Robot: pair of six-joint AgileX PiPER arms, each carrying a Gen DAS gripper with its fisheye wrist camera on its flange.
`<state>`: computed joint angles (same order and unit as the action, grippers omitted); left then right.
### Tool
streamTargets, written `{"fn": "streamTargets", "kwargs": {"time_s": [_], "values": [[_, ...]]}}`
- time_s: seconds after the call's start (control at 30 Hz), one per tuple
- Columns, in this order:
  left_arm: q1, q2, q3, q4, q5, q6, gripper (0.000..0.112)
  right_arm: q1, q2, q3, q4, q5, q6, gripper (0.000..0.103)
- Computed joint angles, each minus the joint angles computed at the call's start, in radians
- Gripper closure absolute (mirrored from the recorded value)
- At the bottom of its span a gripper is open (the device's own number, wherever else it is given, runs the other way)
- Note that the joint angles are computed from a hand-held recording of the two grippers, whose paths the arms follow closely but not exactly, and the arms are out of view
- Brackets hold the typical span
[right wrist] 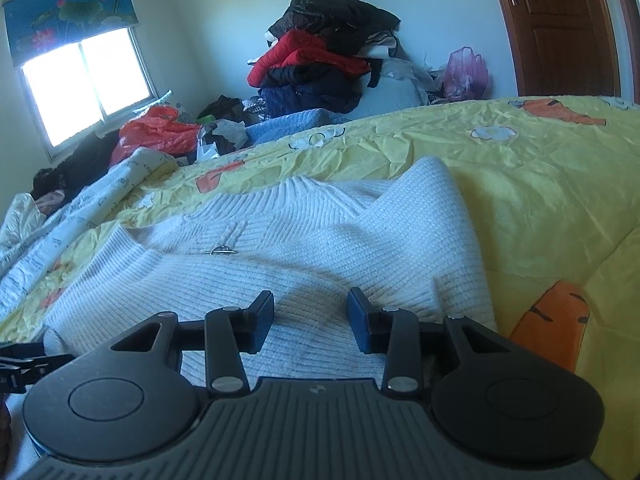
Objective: Fold small clothes
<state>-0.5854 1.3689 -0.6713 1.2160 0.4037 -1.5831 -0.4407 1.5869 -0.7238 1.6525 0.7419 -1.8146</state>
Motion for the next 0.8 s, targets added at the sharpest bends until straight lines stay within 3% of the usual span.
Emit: {"fn": "streamTargets", "kwargs": {"time_s": [0.17, 0.27, 0.33, 0.4, 0.5, 0.6, 0.73, 0.8], "values": [[-0.01, 0.002, 0.0, 0.001, 0.009, -0.002, 0.009, 0.076, -0.08, 0.049, 0.049, -0.136, -0.07, 0.057], [-0.012, -0.01, 0.017, 0.023, 0.007, -0.031, 0.009, 0.122, -0.215, 0.117, 0.007, -0.234, -0.007, 0.032], [-0.016, -0.013, 0.019, 0.03, 0.01, -0.041, 0.009, 0.073, -0.289, 0.175, -0.039, -0.16, 0.041, 0.016], [-0.014, -0.012, 0.021, 0.035, 0.007, -0.045, 0.009, 0.06, -0.342, 0.226, -0.084, -0.156, 0.044, 0.015], [-0.024, -0.016, 0.024, 0.038, 0.018, -0.055, 0.009, 0.128, -0.407, 0.315, -0.019, -0.279, -0.093, 0.013], [-0.059, -0.026, 0.034, 0.053, 0.062, -0.092, 0.009, 0.19, -0.449, 0.322, -0.138, -0.381, 0.086, 0.0], [-0.112, -0.069, 0.05, -0.032, 0.117, -0.043, 0.009, 0.2, -0.493, 0.339, -0.326, -0.41, 0.313, 0.001], [-0.196, -0.094, 0.062, -0.089, 0.208, 0.021, 0.009, 0.193, -0.536, 0.365, -0.38, -0.4, 0.346, 0.001]]}}
